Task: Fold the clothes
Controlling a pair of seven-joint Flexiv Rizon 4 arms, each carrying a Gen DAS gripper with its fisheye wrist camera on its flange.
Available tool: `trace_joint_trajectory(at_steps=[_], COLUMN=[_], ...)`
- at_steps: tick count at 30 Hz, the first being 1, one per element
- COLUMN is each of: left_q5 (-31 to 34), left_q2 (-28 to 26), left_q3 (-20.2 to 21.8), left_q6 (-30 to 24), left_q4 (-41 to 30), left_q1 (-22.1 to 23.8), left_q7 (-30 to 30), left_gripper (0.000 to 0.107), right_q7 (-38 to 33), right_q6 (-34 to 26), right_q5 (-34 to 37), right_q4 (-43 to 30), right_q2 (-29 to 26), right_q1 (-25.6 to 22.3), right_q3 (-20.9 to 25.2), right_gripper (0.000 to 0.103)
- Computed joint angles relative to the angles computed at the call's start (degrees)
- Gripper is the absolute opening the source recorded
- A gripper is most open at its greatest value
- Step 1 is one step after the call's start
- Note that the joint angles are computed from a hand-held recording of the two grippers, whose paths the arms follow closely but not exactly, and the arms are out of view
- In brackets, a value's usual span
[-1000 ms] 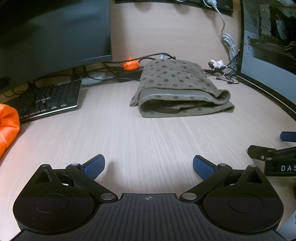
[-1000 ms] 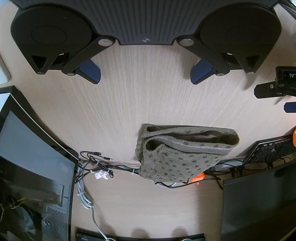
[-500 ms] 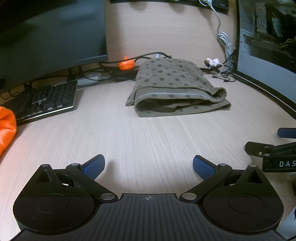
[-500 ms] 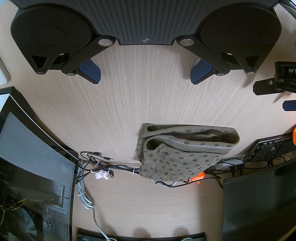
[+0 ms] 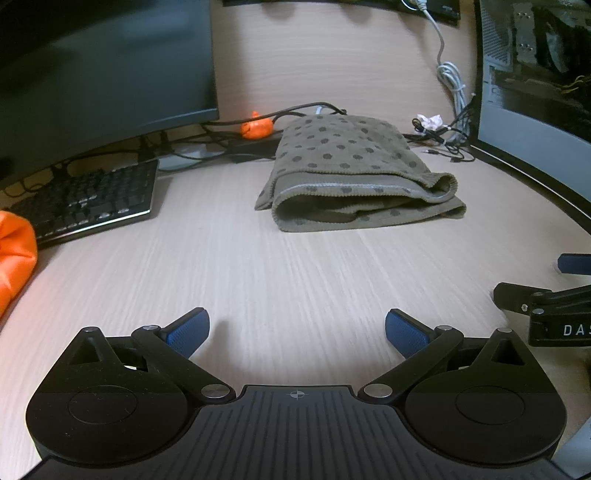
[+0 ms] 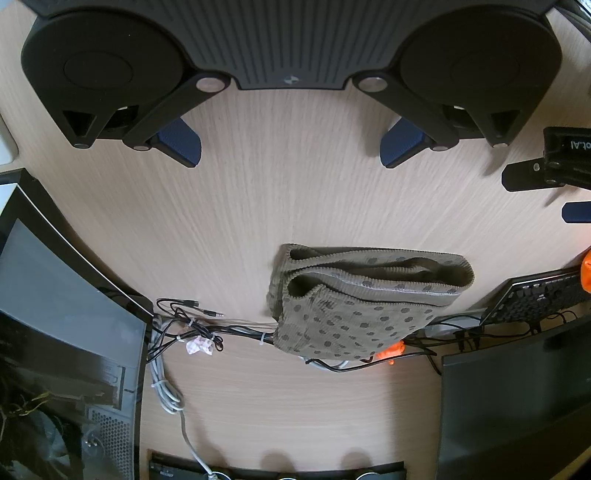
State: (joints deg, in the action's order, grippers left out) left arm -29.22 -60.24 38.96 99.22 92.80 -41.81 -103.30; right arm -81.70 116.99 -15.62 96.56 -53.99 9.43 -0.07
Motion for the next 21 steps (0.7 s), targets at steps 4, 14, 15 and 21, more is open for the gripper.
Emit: trace_joint_trajectory(at_steps=[4, 14, 15, 21], left_q5=[-0.1, 0.4, 0.6, 1.3], left_q2=[-0.3, -0.7, -0.7, -0.7], left_q3=[0.6, 1.8, 1.8, 1.7], left_q6=[-0.3, -1.0, -1.0, -0.6], left_q4=[-0.1, -0.2, -0.2, -0.2], left_q1=[-0.4, -1.1, -1.1, -1.0], left_q7=[-0.4, -1.5, -1.7, -1.9], left_gripper=[0.103, 0.103, 0.103, 0.103], right_q7=[-0.3, -0.5, -0.5, -0.5], right_q6=[0.4, 1.0, 1.1, 1.2], right_q5=[0.0, -0.3, -0.3, 0.0], right_q4=[0.0, 0.0, 0.0, -0.2], right_q2=[-0.1, -0.3, -0.3, -0.4], right_q1=[0.1, -0.2, -0.2, -0.1], right_q3=[0.0, 0.1, 0.2, 0.0], right_gripper=[0.103, 0.103, 0.103, 0.103])
